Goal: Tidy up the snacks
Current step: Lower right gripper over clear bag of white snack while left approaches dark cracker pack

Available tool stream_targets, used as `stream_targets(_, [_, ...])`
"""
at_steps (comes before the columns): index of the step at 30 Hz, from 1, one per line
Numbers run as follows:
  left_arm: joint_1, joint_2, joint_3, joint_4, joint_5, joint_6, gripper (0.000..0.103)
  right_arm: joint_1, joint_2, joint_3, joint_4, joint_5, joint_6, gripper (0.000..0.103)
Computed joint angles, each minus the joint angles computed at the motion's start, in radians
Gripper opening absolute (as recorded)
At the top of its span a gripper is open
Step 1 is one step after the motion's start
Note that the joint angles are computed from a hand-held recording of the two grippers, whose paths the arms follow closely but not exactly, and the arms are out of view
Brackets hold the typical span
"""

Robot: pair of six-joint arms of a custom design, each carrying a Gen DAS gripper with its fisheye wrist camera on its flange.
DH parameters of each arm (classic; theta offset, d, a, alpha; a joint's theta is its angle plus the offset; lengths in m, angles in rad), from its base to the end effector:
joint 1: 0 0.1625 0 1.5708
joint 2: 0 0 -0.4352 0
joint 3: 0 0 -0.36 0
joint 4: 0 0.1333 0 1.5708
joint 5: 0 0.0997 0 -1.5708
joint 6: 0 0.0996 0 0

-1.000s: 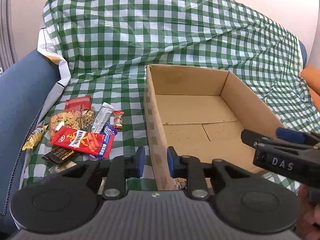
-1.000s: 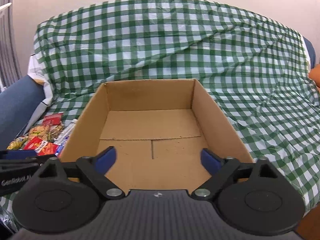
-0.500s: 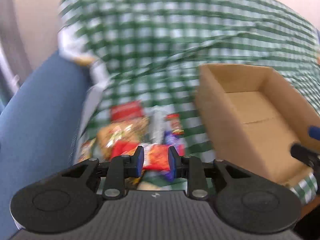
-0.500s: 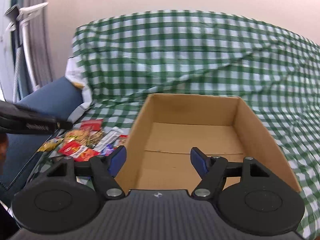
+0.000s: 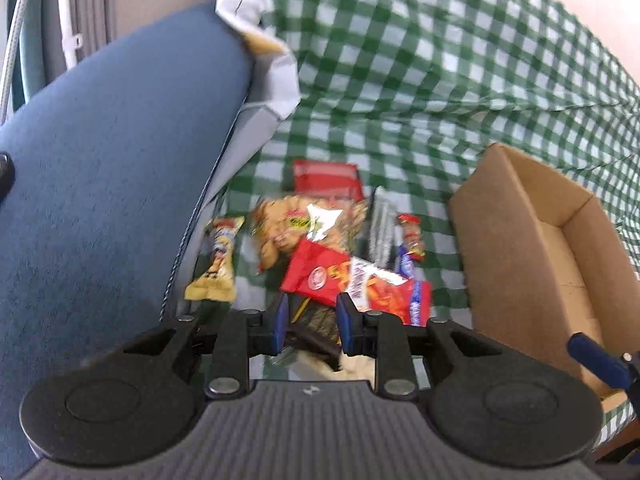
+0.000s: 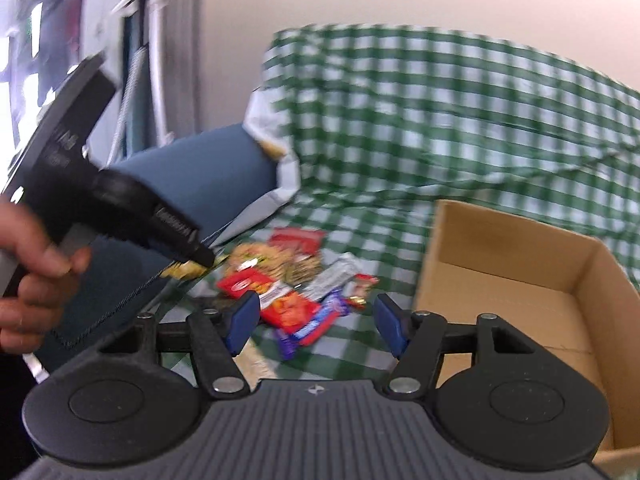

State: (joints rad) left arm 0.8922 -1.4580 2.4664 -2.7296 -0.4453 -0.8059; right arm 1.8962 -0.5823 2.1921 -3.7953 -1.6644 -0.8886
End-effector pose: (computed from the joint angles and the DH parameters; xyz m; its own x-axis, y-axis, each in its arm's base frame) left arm -0.0434 -0.4094 0.2629 -0.7387 -0.4410 -0.5098 0.1266 0.6521 -0.7475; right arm 0.2735 -0.4228 0.0186 -0.4029 -0.7693 0.4958 -0.9103 0.2806 -0.3043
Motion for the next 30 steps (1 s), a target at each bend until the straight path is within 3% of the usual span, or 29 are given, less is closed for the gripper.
stream_targets(3, [0.025,0.019,-0.001,-0.038,-0.011,0.038,0.029,0.010,0.029,-0.049,0.076,-0.031,-0.042,0.067])
stream_targets(6, [0.055,0.046,0.001,-0.127,-0.039,0.107,0.032,0.016,0.048,-0.104,0.191,-0.074,-0.022,0.067])
stream_targets(9, [0.095,0.080,-0.033,-0.104,-0.066,0.122,0.034,0.027,0.077,-0.135,0.262,-0.127,-0.030,0.071])
stream_targets(10, [0.098,0.090,-0.032,-0.130,-0.066,0.143,0.038,0.030,0.092,-0.146,0.266,-0.144,-0.037,0.071])
stream_targets(12, [0.108,0.103,-0.041,-0.123,-0.067,0.144,0.059,0.029,0.110,-0.161,0.286,-0.158,-0.042,0.073])
stream_targets(14, [0.118,0.121,-0.048,-0.130,-0.067,0.157,0.063,0.026,0.136,-0.197,0.326,-0.181,-0.038,0.077])
stream_targets(21, [0.155,0.159,-0.084,-0.078,-0.089,0.189,0.065,0.013,0.195,-0.270,0.393,-0.221,-0.028,0.078])
stream_targets(23, [0.148,0.171,-0.077,-0.117,-0.081,0.229,0.065,0.012,0.201,-0.272,0.398,-0.228,-0.036,0.078])
stream_targets(25, [0.147,0.179,-0.087,-0.069,-0.068,0.216,0.061,0.010,0.203,-0.268,0.391,-0.229,-0.055,0.072])
stream_targets(27, [0.148,0.180,-0.088,-0.062,-0.070,0.214,0.056,0.009,0.197,-0.264,0.400,-0.232,-0.065,0.055])
stream_targets(30, [0.148,0.168,-0.078,-0.088,-0.089,0.223,0.054,0.002,0.170,-0.241,0.412,-0.204,-0.082,0.050])
